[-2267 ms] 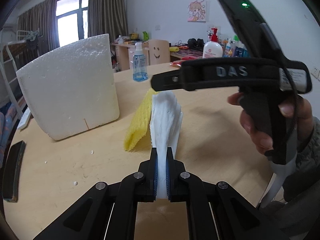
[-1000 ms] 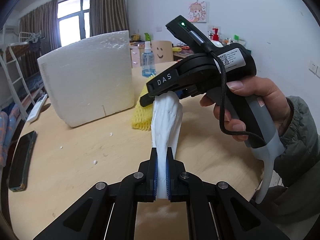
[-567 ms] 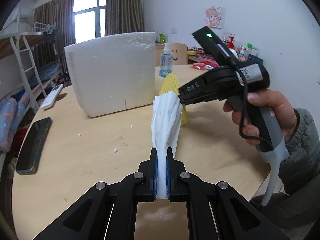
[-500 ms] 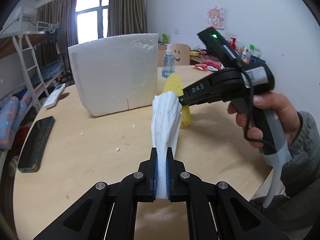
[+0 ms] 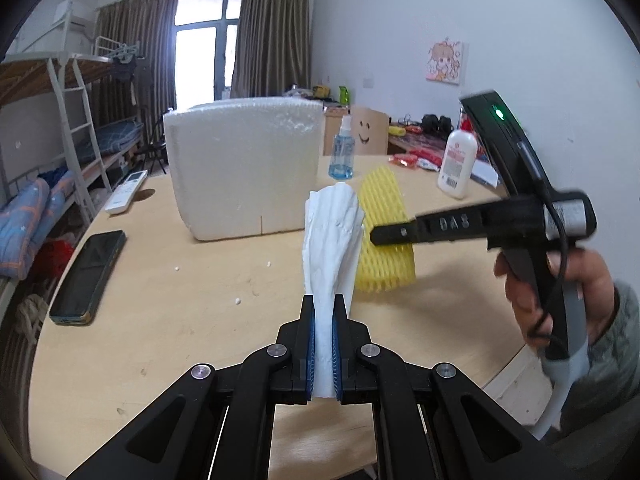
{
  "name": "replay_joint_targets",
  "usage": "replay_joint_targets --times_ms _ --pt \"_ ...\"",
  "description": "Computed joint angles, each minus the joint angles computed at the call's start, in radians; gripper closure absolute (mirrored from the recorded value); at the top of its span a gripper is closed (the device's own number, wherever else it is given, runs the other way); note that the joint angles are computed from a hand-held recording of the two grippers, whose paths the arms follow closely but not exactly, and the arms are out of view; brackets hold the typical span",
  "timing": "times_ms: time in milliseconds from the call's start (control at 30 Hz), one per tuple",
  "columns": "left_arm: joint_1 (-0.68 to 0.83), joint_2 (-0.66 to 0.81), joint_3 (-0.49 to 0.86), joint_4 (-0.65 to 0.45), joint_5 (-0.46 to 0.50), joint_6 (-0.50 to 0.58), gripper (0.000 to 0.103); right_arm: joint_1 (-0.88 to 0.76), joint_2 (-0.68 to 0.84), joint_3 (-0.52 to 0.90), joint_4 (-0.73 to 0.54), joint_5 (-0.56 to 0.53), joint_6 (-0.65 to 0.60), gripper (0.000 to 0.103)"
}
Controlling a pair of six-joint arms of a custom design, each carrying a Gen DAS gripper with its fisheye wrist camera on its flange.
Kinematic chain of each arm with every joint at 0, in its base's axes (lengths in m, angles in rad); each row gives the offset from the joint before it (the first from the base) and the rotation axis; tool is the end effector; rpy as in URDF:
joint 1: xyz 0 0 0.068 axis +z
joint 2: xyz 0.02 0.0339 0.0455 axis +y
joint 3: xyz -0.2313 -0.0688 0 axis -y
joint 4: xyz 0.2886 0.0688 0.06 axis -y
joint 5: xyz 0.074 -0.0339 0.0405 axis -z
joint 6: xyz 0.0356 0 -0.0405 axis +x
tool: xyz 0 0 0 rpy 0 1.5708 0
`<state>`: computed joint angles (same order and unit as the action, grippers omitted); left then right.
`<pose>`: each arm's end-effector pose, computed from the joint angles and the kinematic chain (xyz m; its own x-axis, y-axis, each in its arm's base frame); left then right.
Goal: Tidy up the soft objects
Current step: 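Carry the white cloth and yellow mesh sleeve with both grippers over the foam box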
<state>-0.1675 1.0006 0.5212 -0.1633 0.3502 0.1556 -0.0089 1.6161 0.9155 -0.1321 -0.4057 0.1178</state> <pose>0.2591 -0.0562 0.1639 -0.5176 0.2352 -0.8227 0.5138 0.8543 -0.0791 0.3617 0.0108 0.1254 -0.7648 0.1148 -0.6339 -0.1687 0.9140 0.3690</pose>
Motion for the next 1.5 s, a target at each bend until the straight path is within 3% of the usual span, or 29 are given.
replay_joint_targets --times_ms 233,733,967,1167,1500 --pt "-0.006 -0.039 -0.019 0.021 -0.052 -0.058 0.096 -0.008 -0.135 -0.156 0.093 0.007 -0.003 0.089" --pt "-0.005 -0.278 -0.129 0.004 -0.115 -0.142 0.096 0.063 -0.487 -0.455 0.236 0.09 -0.048 0.089" --pt "0.014 -0.36 -0.142 -0.007 -0.137 -0.149 0.096 0.083 -0.582 -0.487 0.256 0.109 -0.069 0.089" --pt "0.021 -0.402 -0.15 0.001 -0.142 -0.14 0.096 0.114 -0.599 -0.491 0.278 0.185 -0.061 0.089" --pt "0.053 -0.388 -0.127 0.009 -0.15 -0.135 0.096 0.15 -0.708 -0.532 0.281 0.223 -0.081 0.089"
